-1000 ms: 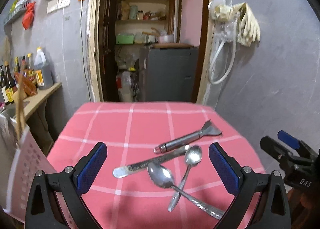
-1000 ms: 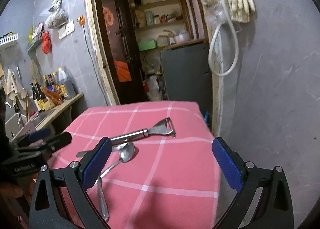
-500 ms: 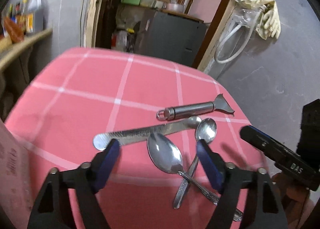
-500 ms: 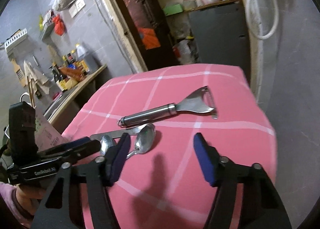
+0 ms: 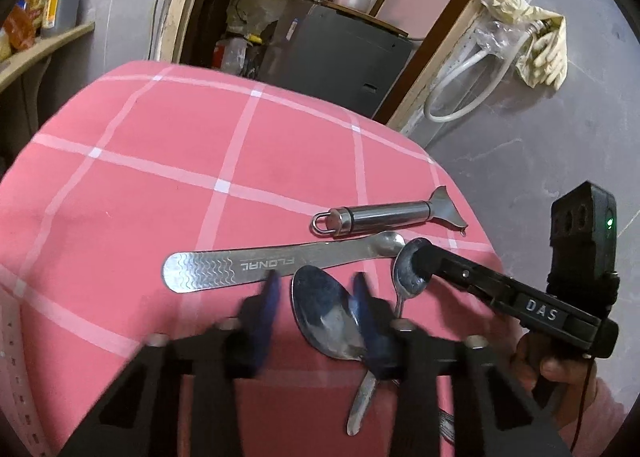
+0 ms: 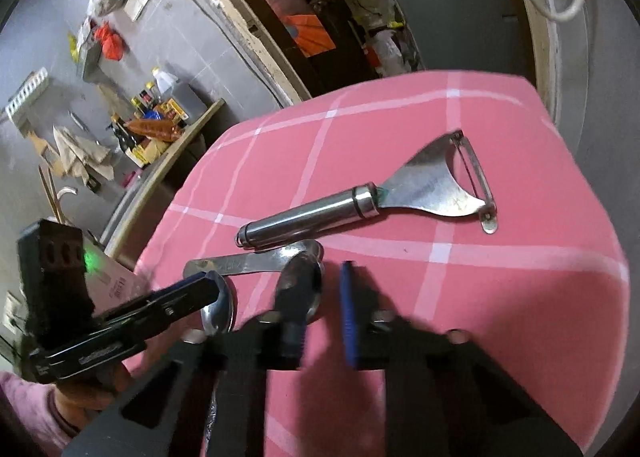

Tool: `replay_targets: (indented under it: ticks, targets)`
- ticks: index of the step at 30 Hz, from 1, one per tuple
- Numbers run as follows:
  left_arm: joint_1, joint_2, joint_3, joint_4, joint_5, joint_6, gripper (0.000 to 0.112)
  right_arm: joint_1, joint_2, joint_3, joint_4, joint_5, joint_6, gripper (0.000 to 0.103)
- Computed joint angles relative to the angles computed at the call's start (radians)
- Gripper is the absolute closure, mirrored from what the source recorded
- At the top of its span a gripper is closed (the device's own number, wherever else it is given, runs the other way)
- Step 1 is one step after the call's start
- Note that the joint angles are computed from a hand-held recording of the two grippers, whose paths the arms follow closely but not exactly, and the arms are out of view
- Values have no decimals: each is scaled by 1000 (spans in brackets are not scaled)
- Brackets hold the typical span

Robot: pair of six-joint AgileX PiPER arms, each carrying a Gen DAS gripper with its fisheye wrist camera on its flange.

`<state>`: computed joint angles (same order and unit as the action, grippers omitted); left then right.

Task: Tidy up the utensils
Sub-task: 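Grasp a silver spoon with the right tool, then drop the silver spoon into the white holder with the right tool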

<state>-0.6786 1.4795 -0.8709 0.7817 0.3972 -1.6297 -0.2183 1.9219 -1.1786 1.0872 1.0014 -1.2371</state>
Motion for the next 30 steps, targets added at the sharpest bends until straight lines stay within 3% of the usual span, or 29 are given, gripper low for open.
replay_targets:
  ticks: [2, 6, 10, 17, 20, 25, 30]
  targets:
    - [37, -3, 15, -75, -46, 58, 105, -3, -16, 26, 23, -11, -28, 101]
    - [63, -19, 23, -195, -90, 165, 109, -32, -101, 116, 66, -37, -87, 101]
    - [10, -85, 12, -158, -39, 145, 110, -84, -271, 234, 99, -61, -117, 102]
    - [-144, -208, -81, -43, 207, 148, 110, -174, -597, 319, 80, -77, -52, 102]
    - [-232, -260, -142, 26, 353, 163, 110, -196, -721, 310, 44, -85, 16, 102]
    - [-342, -327, -264, 92, 548, 245, 110, -224, -875, 227, -28, -50, 163, 102]
    - [-429, -400, -383, 154, 724, 356, 110, -151, -963, 106, -92, -50, 330, 102]
